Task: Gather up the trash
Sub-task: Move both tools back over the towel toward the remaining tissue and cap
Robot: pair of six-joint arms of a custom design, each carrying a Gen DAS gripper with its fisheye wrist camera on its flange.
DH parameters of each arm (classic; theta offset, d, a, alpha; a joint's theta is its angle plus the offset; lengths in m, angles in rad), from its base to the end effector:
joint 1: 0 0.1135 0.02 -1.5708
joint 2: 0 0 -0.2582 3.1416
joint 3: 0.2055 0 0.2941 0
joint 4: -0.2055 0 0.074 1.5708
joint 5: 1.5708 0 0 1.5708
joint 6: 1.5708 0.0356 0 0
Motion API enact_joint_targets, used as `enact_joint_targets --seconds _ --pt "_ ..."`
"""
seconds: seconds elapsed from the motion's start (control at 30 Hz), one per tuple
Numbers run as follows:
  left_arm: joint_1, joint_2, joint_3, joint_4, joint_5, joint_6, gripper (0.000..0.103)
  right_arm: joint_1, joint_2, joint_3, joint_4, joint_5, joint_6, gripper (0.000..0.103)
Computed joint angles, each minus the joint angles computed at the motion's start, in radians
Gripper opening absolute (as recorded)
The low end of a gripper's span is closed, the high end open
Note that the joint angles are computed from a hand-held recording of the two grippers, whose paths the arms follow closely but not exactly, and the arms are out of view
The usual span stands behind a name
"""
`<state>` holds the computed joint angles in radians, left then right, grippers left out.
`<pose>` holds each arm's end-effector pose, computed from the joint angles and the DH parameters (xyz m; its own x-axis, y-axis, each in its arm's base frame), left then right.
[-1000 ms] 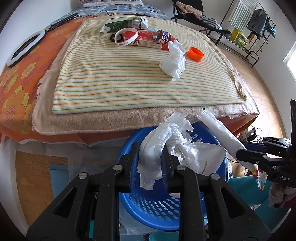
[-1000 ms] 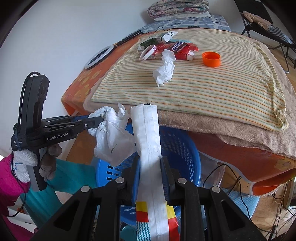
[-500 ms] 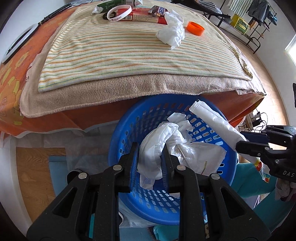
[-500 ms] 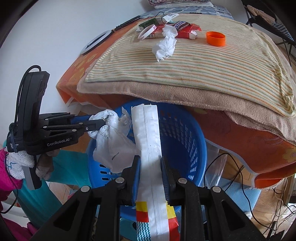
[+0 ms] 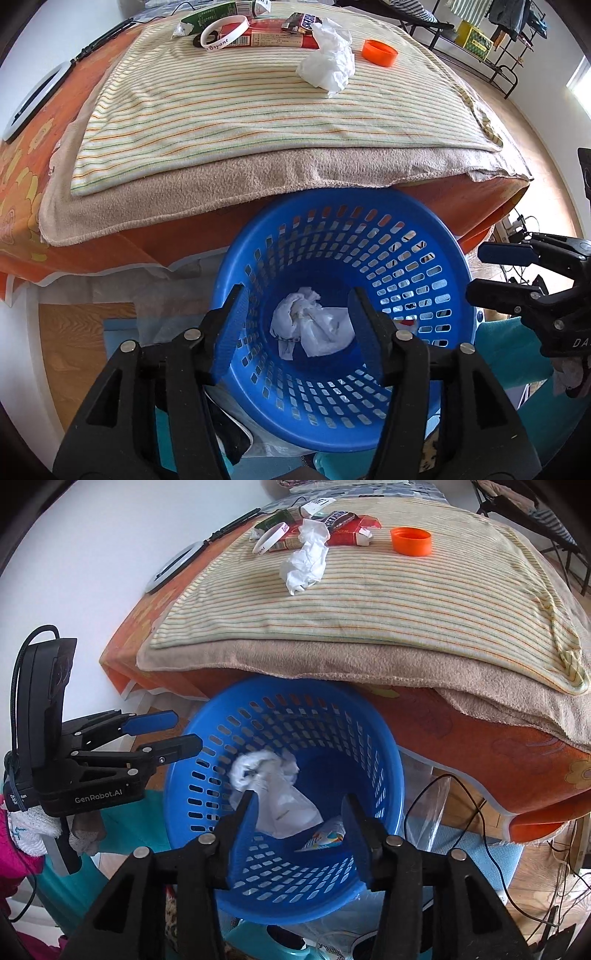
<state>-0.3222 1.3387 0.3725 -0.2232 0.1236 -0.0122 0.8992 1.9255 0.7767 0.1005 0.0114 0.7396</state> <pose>0.2019 -0.0720 0.0605 -0.8847 0.2826 -0.3708 0.3470 0.9303 -0.1190 0.2100 0.2636 0.0226 -0.9235 -0.0788 -0.3753 -0.2122 0.9202 0.3291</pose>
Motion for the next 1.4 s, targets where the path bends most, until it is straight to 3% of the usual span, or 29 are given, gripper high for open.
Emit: enact_joint_targets --seconds 0.2,0.43,0.9,1.4 --pt "-0.005 0.028 0.014 0.006 -0.002 -0.005 0.058 0.004 -0.003 0.013 -0.023 0.029 -0.006 0.079" --pt "0.014 0.031 0.029 0.002 0.005 -0.008 0.058 0.003 -0.001 0.027 -0.052 0.05 -0.007 0.085" --pt "0.0 0.03 0.134 -0.049 0.019 -0.029 0.058 -0.039 -0.128 0.026 -0.135 0.195 -0.032 0.091" --pt "-0.035 0.119 0.322 -0.062 0.016 -0.061 0.058 -0.178 -0.182 0.12 -0.216 0.224 -0.152 0.096"
